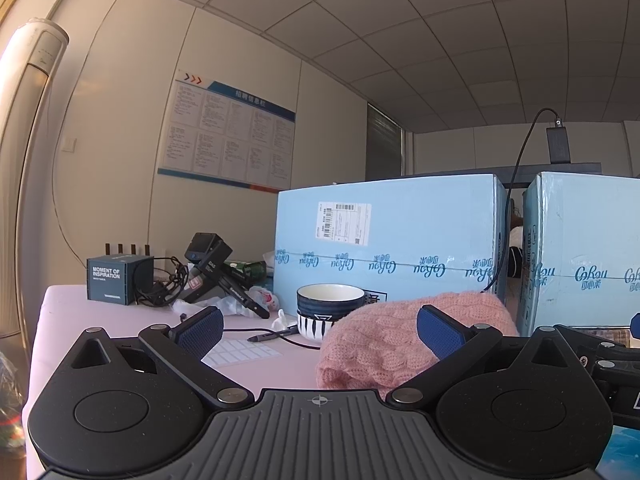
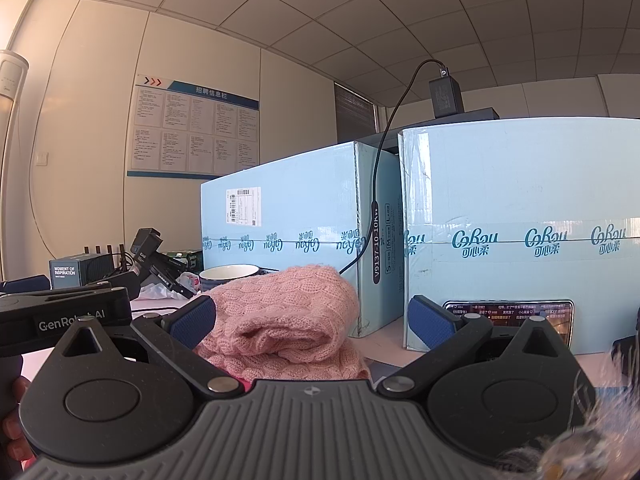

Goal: Fold clothes

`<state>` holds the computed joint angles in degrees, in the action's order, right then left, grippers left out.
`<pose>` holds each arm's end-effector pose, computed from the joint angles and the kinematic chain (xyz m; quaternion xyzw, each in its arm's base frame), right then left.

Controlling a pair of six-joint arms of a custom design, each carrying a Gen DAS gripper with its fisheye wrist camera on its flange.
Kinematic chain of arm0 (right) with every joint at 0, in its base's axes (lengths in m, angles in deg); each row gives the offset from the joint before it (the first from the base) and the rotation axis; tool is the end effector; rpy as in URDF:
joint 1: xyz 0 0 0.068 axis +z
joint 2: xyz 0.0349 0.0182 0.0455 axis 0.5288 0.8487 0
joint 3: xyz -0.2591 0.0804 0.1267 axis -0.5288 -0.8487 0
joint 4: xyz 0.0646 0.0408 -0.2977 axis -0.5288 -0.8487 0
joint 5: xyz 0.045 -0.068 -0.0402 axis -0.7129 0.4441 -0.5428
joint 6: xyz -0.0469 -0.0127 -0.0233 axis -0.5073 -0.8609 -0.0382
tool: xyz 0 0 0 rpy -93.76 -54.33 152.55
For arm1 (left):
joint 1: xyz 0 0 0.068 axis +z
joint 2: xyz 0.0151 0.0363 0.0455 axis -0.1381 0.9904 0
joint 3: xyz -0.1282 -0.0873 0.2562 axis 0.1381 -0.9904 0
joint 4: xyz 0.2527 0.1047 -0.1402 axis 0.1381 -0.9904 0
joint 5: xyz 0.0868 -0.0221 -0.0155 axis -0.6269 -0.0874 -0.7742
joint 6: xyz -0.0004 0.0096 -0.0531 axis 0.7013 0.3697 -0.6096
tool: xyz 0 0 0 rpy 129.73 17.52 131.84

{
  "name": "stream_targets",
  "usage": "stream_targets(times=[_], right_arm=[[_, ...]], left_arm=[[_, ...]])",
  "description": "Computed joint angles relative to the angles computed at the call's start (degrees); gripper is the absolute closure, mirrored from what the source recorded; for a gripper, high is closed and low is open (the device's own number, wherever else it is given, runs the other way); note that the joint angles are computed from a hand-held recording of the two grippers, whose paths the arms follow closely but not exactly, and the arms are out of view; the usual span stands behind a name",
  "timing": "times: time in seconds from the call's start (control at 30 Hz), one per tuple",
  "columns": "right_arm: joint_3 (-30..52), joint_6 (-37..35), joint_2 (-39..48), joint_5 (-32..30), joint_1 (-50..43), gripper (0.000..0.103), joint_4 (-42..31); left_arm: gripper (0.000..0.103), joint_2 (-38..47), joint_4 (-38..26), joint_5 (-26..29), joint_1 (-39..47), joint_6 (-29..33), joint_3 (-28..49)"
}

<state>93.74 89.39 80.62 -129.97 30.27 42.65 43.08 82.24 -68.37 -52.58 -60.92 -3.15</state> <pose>0.3030 0.0153 0.1083 -0.2317 0.6746 0.2622 0.6500 0.2049 -0.1525 0.1030 -0.2528 0.6626 0.2234 0.6687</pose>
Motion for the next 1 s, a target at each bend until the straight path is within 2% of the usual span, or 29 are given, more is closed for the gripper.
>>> stream_targets(times=[0.27, 0.67, 1.0], right_arm=[[0.0, 0.0, -0.13, -0.17, -0.13, 0.0, -0.32], [-0.03, 0.04, -0.13, -0.1, -0.09, 0.0, -0.27], [-0.08, 0.01, 0.01, -0.01, -0.02, 0.0, -0.1]], left_arm=[[0.0, -0.35, -1.5, 0.25, 0.16, -1.0, 0.11], [0.0, 1.87, 4.96, -0.07, -0.14, 3.08, 0.09], [0.0, 1.81, 5.03, -0.08, -0.08, 3.42, 0.24]])
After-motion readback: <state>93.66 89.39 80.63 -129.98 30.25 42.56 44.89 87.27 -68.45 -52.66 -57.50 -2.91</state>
